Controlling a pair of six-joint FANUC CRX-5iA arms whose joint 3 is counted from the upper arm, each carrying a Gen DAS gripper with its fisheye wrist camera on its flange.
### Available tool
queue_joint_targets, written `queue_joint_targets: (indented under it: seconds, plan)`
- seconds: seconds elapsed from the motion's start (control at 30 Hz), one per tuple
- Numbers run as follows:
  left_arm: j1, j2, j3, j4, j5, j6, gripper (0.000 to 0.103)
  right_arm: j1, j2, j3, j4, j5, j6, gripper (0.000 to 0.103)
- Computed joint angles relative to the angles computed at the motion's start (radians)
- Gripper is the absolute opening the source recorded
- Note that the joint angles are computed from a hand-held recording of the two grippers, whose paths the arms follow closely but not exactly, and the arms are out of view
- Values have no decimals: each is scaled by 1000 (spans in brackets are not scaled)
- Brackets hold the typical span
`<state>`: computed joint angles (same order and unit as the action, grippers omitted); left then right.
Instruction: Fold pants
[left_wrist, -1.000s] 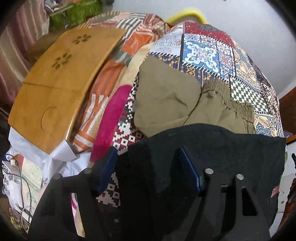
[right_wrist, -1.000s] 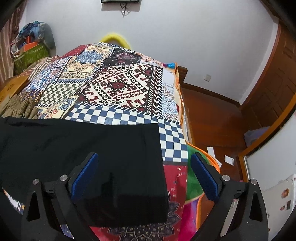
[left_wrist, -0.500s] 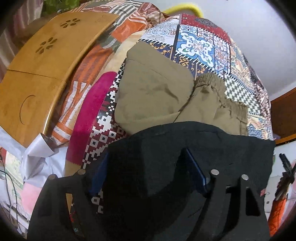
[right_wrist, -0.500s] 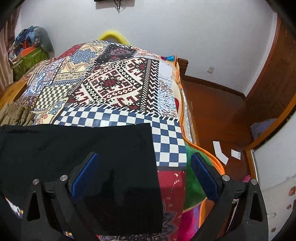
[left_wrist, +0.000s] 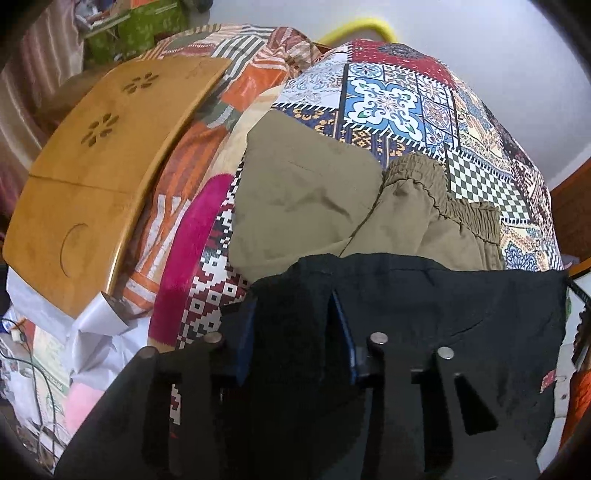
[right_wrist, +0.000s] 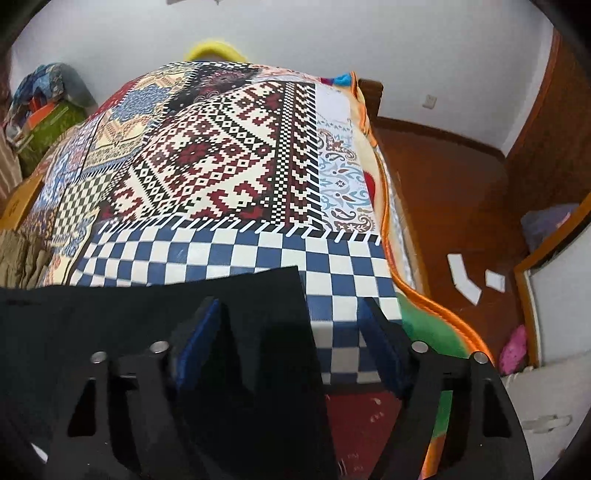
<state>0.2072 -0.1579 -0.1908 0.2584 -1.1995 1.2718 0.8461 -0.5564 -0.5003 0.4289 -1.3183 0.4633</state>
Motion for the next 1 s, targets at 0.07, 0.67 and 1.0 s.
queue_joint_targets:
  seconds: [0.07,0.67,1.0]
  plan:
    - [-21,-12,1,-26,20,3,34,-9,-9,-11,8,35,-11,52]
    - [-34,-105,13,21,82,-36,28,98,-51,29,177,-45,-75,11]
    - [2,-176,-7,128,104,-94,28,306,-133,39,349,-199,-217,10]
